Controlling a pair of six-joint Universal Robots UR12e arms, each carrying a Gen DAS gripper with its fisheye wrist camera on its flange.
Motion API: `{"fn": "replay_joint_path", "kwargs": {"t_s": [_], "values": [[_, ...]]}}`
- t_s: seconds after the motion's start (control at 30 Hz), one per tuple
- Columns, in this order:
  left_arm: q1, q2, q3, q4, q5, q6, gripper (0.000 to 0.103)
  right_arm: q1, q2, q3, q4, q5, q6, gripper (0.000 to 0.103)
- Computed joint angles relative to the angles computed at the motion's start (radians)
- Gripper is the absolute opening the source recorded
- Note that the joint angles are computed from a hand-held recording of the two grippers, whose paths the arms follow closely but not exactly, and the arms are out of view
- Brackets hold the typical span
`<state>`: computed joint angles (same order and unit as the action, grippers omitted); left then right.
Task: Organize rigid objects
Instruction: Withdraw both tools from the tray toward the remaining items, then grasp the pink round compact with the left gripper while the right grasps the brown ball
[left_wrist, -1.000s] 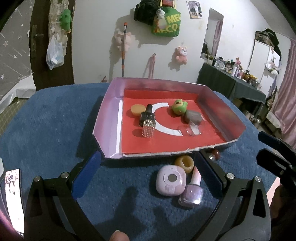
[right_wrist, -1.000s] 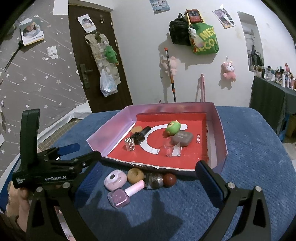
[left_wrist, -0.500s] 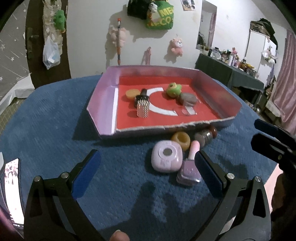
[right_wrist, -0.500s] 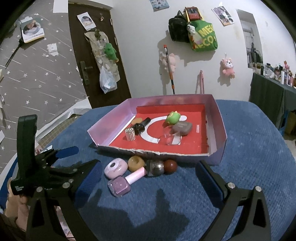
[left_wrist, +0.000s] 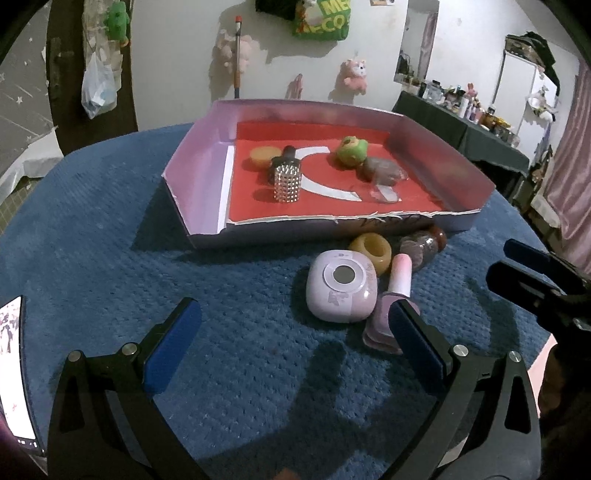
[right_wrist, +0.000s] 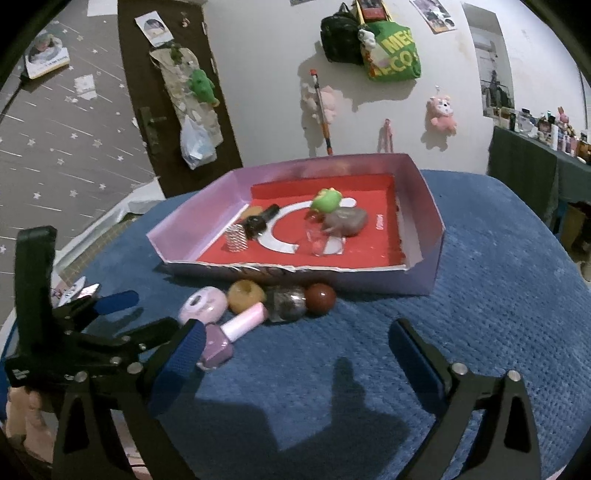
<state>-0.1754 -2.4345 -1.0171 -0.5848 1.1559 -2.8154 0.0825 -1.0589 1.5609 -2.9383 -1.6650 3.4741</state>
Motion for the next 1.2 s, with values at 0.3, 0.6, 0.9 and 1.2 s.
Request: {"fn": "replay_joint_path", "kwargs": {"t_s": [0.3,0.6,0.9,1.2], "values": [[-0.009,-0.026,0.047,-0.053,0.009,0.016,0.103,-0.006,0.03,-0.055,0.072,-0.005,0.0,0.09],[-0.01,-0.046,0.083,-0.073,-0.002,0.012,0.103,-0.008,0.058,-0.1,0.131,0.0,-0.002,0.084],[-0.011,-0.057,0.101,-0.083,-0.004,0.005,0.102,-0.006,0.079,-0.138,0.185,-0.016,-0.01,0.079],[-0.024,-0.07,0.13,-0.122,0.072,0.028,0.096,-0.007,0.094,-0.163,0.226,-0.019,-0.009,0.075]]}}
